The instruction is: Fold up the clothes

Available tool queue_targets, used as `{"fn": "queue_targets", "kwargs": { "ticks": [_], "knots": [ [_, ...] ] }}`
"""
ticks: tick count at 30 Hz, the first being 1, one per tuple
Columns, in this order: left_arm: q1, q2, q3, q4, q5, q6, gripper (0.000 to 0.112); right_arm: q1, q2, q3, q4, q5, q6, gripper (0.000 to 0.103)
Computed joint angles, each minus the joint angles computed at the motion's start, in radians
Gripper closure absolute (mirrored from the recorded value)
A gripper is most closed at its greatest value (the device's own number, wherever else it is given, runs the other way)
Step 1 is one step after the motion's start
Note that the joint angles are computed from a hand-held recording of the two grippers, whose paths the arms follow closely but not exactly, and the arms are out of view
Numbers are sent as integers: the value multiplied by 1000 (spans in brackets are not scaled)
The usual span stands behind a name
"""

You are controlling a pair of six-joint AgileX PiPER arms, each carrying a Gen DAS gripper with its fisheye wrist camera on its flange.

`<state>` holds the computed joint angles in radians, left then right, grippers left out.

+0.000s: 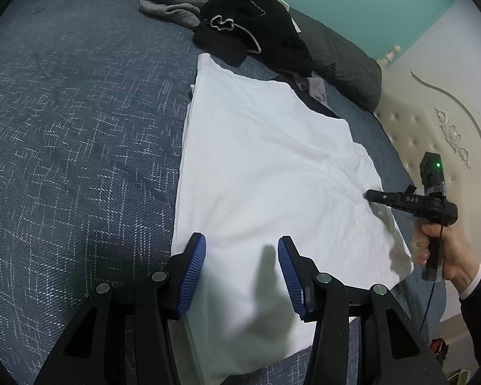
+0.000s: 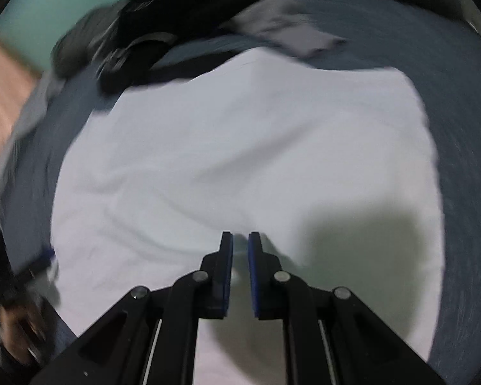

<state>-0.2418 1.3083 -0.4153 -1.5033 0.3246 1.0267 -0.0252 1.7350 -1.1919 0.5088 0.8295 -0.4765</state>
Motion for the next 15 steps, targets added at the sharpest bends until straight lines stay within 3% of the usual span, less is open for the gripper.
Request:
{"fn": "queue_targets", "kwargs": {
  "ticks": [5,8,12,15],
  "knots": [
    [-6,4,-2,-4,-6,2,61,-23,-36,43,37,40,-93,94],
    [-10,4,-4,-1,-10,-2,61,-24,-44,61,-58,-19,1,94],
    [-2,6,-4,-4,0,3,61,-101,-81,92,91,17,-101,94],
    [-4,5,-3,-7,-3,3,61,-73,-81,99,49,46,-99,94]
  ]
}}
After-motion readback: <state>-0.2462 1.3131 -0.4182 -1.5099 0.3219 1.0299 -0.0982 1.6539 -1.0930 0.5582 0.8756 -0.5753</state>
